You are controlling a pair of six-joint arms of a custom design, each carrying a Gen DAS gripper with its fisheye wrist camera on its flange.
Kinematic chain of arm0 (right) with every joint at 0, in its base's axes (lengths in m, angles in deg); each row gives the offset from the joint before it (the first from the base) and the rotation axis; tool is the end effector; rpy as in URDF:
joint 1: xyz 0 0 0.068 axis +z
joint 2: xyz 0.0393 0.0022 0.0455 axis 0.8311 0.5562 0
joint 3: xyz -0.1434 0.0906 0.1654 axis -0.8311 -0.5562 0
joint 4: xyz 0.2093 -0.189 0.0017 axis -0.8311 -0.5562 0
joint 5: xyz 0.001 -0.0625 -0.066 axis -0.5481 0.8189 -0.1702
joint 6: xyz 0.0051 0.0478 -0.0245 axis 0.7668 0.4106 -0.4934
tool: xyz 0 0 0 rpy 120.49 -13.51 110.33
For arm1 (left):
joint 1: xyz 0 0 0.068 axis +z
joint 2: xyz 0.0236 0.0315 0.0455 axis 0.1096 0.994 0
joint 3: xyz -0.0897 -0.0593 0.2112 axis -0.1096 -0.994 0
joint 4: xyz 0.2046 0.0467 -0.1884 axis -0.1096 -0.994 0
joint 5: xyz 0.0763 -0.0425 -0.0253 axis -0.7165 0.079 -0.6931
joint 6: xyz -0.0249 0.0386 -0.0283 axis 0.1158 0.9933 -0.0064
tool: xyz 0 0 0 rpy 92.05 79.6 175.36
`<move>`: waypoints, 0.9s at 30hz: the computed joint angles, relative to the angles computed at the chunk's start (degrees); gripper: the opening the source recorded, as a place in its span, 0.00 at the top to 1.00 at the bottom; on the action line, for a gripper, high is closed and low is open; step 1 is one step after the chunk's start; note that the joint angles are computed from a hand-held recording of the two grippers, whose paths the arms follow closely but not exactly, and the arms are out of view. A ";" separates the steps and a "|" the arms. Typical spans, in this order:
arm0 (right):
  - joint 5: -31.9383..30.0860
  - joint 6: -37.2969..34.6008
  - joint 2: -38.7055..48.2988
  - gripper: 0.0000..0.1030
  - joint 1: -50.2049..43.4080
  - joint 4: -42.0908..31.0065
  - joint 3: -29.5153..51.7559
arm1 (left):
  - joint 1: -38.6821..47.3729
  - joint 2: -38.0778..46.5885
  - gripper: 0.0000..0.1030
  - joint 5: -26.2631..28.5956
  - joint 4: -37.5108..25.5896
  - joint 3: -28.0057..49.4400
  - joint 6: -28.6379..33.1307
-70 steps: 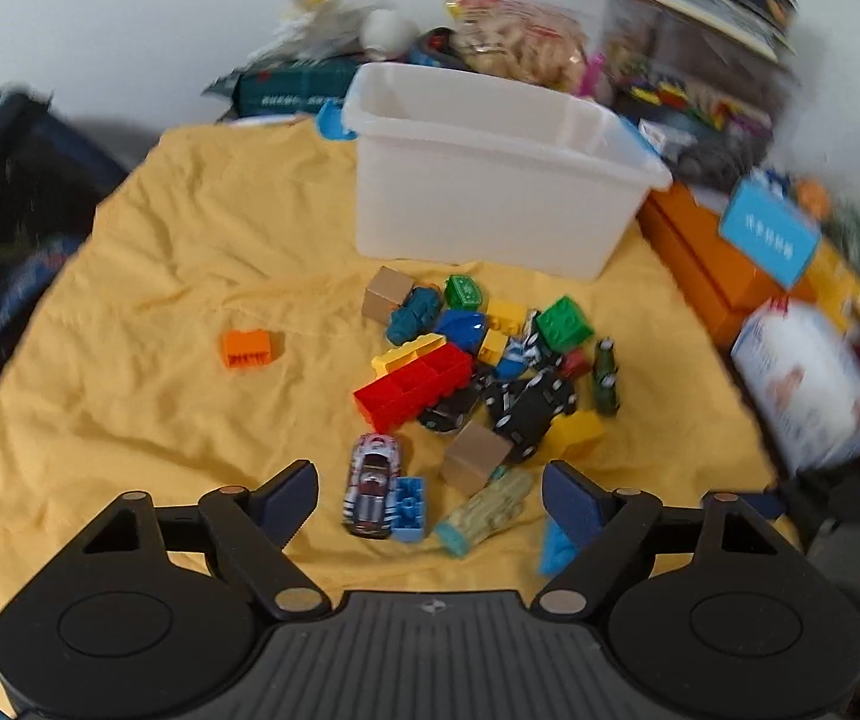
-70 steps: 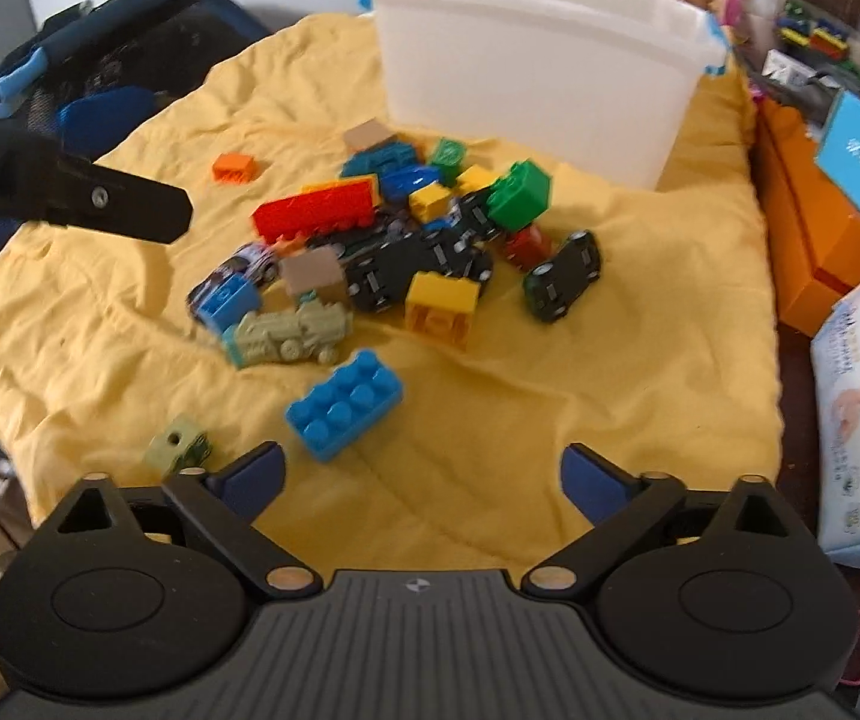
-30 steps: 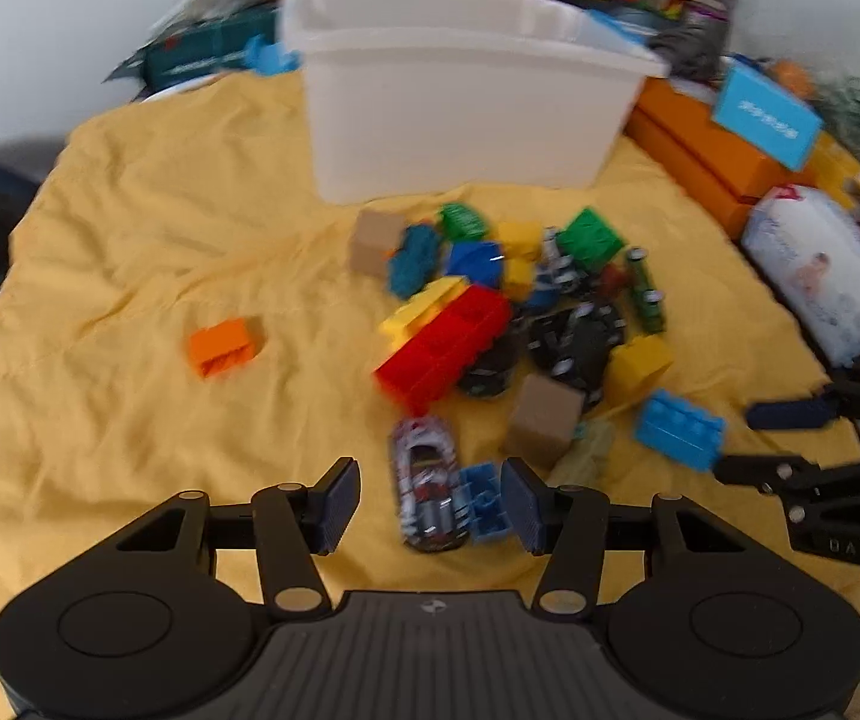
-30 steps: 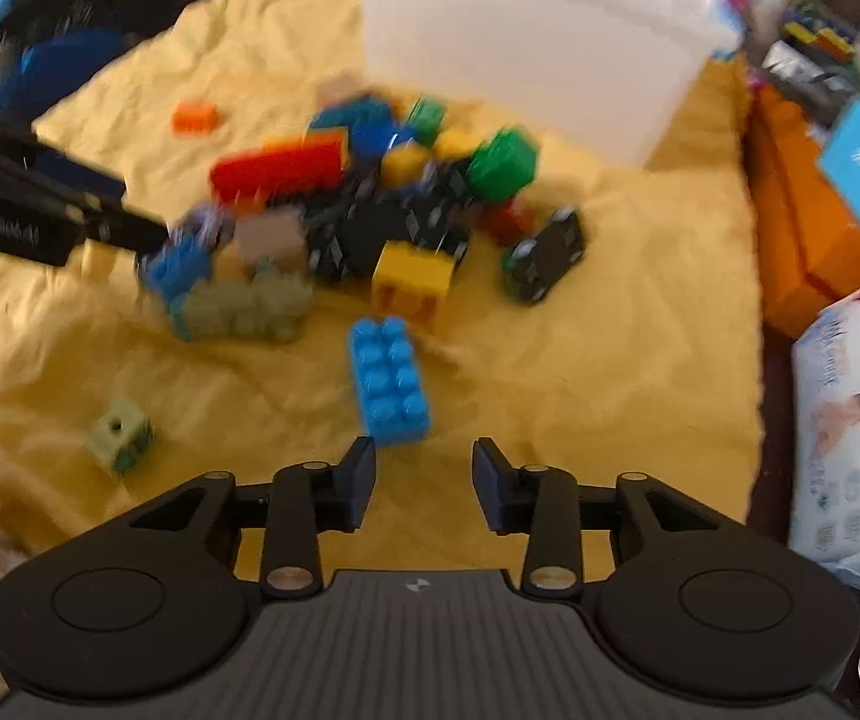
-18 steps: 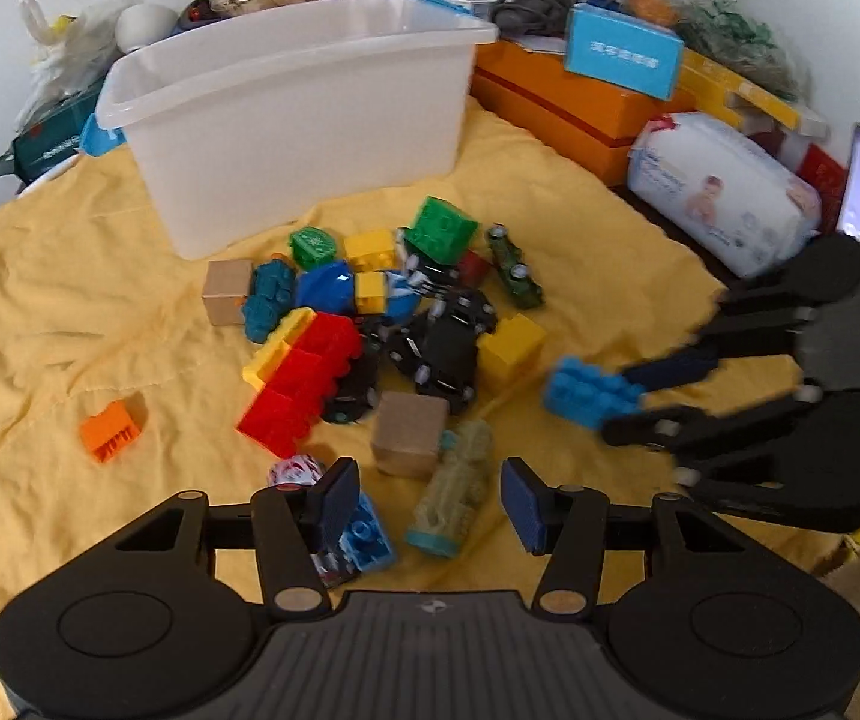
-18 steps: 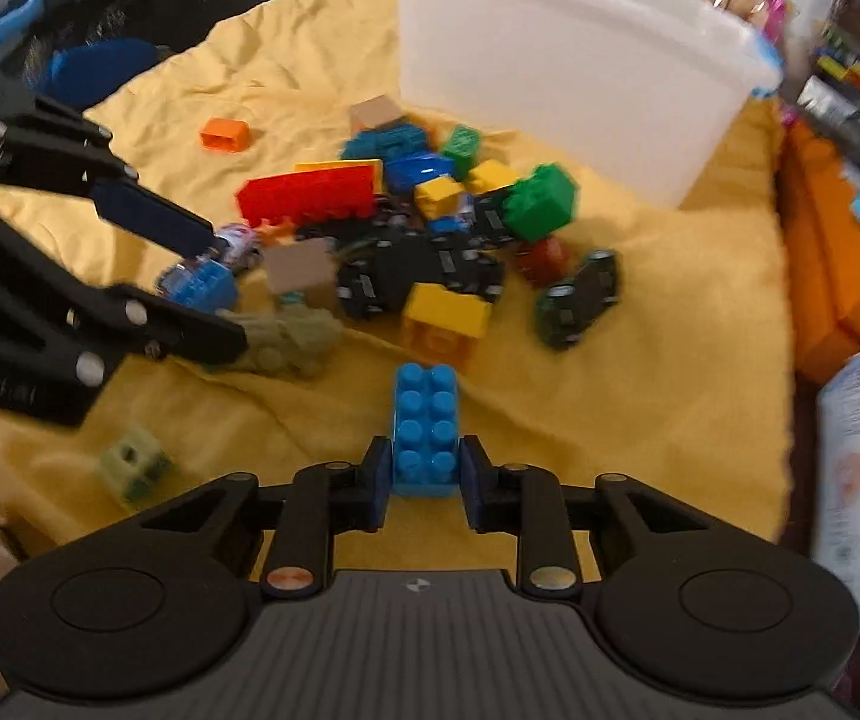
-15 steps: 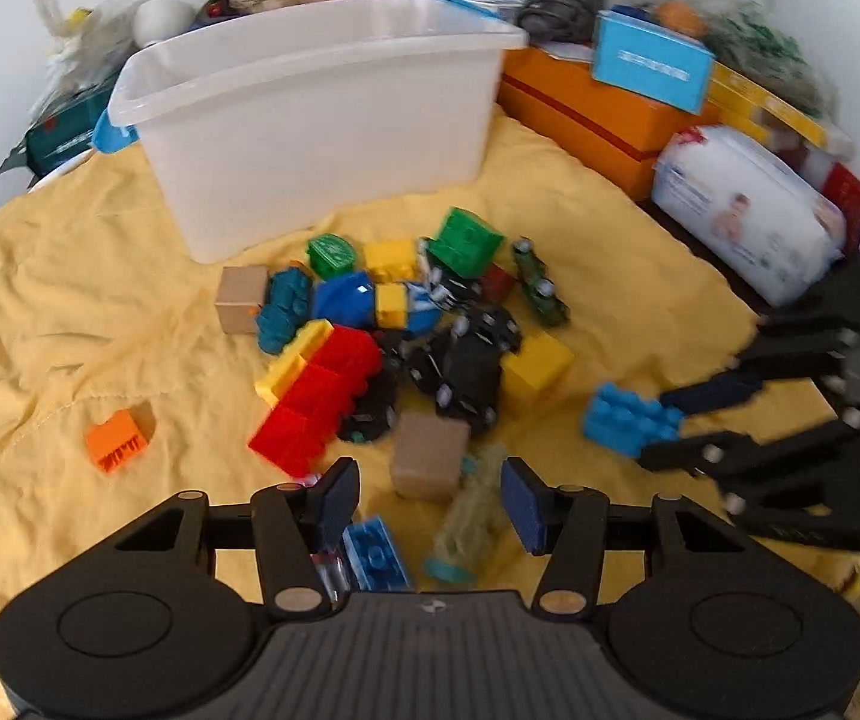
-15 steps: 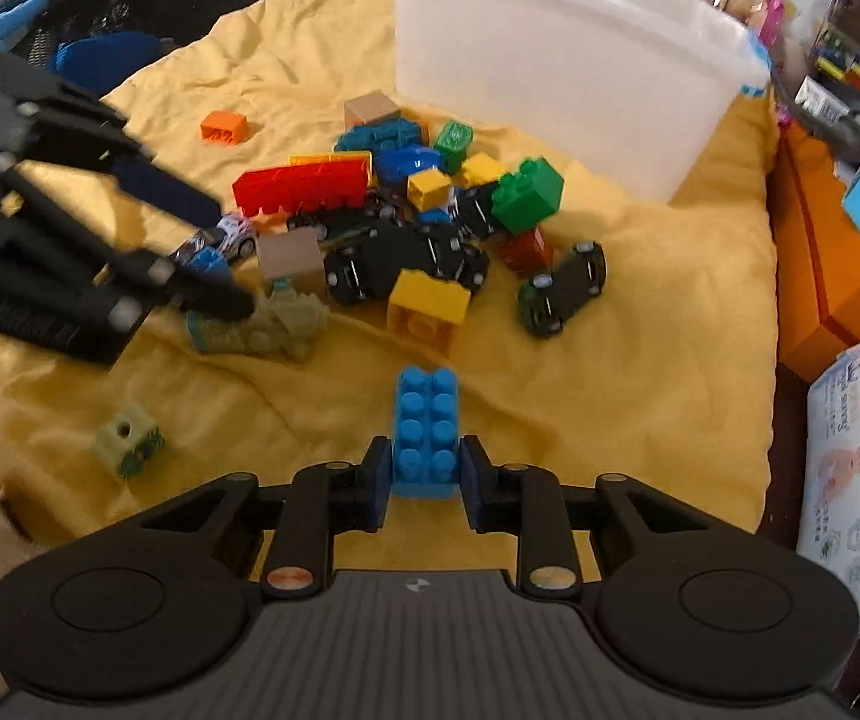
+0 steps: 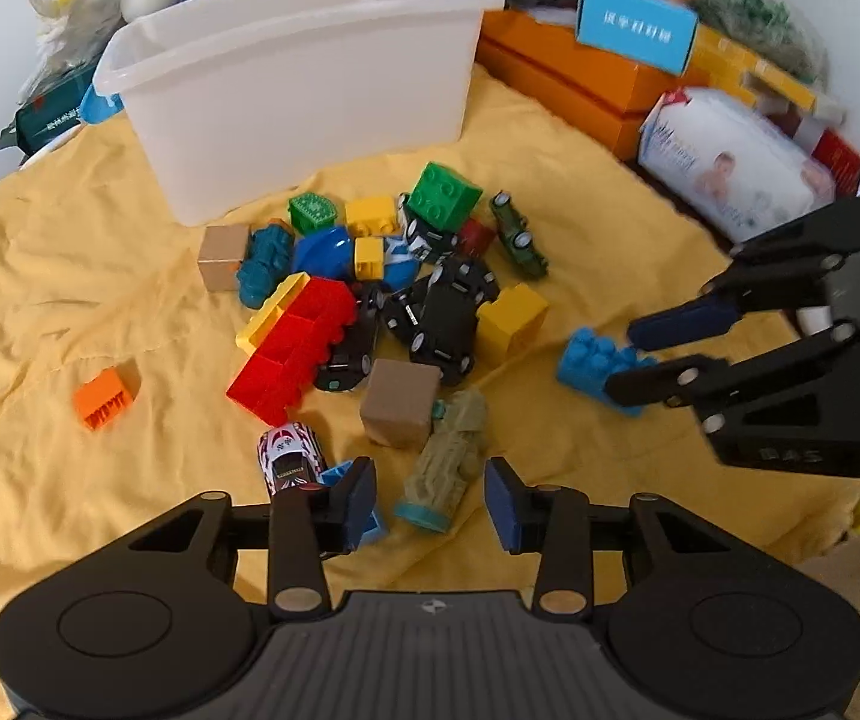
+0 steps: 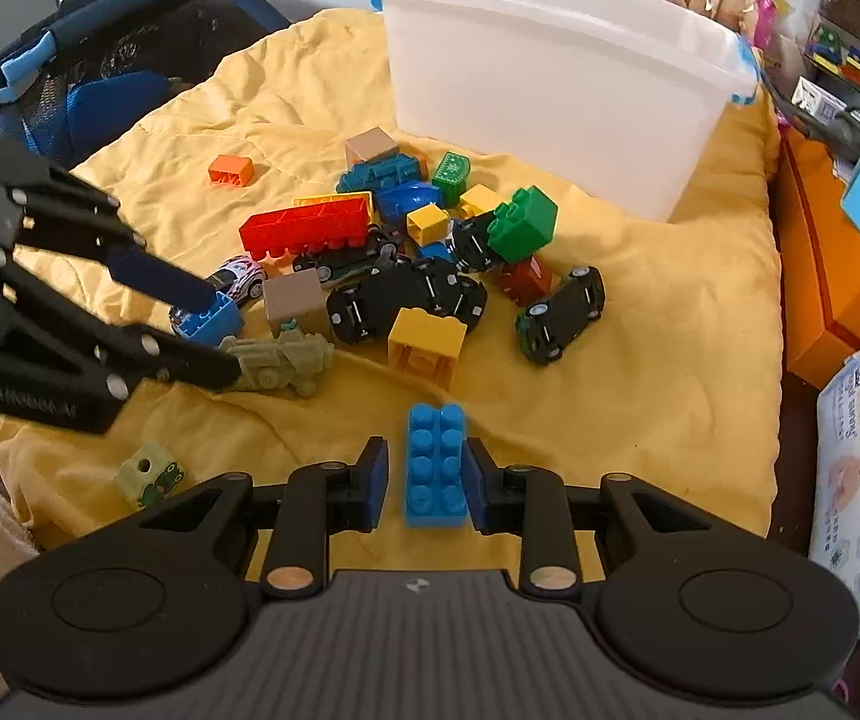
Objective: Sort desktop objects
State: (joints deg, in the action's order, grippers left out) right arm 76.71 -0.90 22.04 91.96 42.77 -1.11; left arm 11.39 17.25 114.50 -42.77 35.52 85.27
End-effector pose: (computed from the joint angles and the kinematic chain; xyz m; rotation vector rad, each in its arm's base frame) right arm 0.2037 0.1339 0.1249 -0.1196 2.5544 0.0212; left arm 0.2865 0.0105 0.1226 1.0862 2.3956 -0.3121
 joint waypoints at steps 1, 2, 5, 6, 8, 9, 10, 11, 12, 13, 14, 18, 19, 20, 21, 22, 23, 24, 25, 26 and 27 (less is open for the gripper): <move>0.38 0.39 0.03 0.70 0.05 -0.16 0.07 | -0.28 0.00 0.57 0.21 0.98 -0.44 -0.16; 0.73 0.57 -0.11 0.71 0.08 -0.21 0.01 | -0.65 0.36 0.57 0.20 1.37 -0.54 -0.43; 2.81 1.55 -2.06 0.70 0.90 -0.60 -0.75 | 0.24 0.06 0.57 1.74 -2.14 0.34 -0.07; 2.94 1.35 -3.32 0.70 1.13 -0.45 -1.30 | 1.82 -1.01 0.57 3.49 -4.61 0.66 1.11; 1.07 -0.51 -6.54 0.70 1.23 -0.59 -2.51 | 4.87 -3.05 0.57 5.21 -9.66 1.47 3.92; 0.62 -1.04 -6.97 0.70 1.44 -1.17 -2.47 | 6.38 -3.59 0.56 5.15 -12.79 2.43 5.65; 0.51 -1.03 -6.75 0.70 1.80 -2.09 -2.20 | 7.61 -3.57 0.55 4.89 -16.27 3.61 7.23; 0.27 -0.58 -6.61 0.70 2.05 -2.71 -2.14 | 9.03 -3.23 0.55 5.25 -20.29 4.79 9.13; -0.46 -0.18 -6.98 0.70 2.05 -2.82 -2.52 | 10.24 -2.78 0.55 5.53 -24.17 5.48 11.19; -1.19 0.22 -7.40 0.70 2.17 -2.70 -2.99 | 10.43 -2.59 0.55 4.69 -26.56 5.43 12.67; -1.97 0.34 -7.69 0.70 2.19 -2.48 -3.41 | 9.87 -3.51 0.55 3.24 -26.89 4.00 13.64; -2.66 0.38 -6.61 0.70 3.16 -1.18 -3.77 | 6.77 -2.96 0.55 -0.87 -19.99 0.50 8.75; -2.73 0.21 -5.99 0.70 3.45 -0.87 -3.52 | 6.69 -1.78 0.55 -0.22 -19.03 0.64 8.30; -2.72 0.07 -5.55 0.70 3.81 -0.65 -3.34 | 6.25 -0.14 0.66 -0.38 -18.00 1.06 7.22; -2.72 -0.08 -5.19 0.70 4.11 -0.44 -3.21 | 6.14 0.08 0.82 -0.25 -16.61 0.70 7.11; -2.61 -0.08 -4.84 0.70 4.39 -0.47 -3.00 | 6.09 -1.36 0.82 -0.34 -14.16 -0.77 7.38; -2.34 -0.06 -4.44 0.70 4.72 -0.68 -2.67 | 5.93 -2.71 0.82 -0.95 -12.39 -1.84 8.00; -1.94 -0.04 -4.44 0.70 5.07 -0.91 -2.50 | 5.72 -3.71 0.82 -1.50 -10.96 -2.52 8.23; -1.51 -0.12 -4.65 0.70 5.36 -1.09 -2.43 | 5.54 -4.53 0.82 -2.13 -8.85 -3.16 7.72; -1.21 -0.33 -4.87 0.70 5.35 -1.18 -2.46 | 5.16 -4.66 0.82 -3.07 -7.02 -3.24 6.88; -0.98 -0.32 -4.93 0.70 5.32 -1.29 -2.41 | 4.79 -4.40 0.82 -4.21 -5.23 -3.21 6.58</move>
State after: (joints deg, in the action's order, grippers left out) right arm 75.73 -1.21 17.11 97.28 41.48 -3.52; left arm 16.19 12.85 110.28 -48.01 32.30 91.85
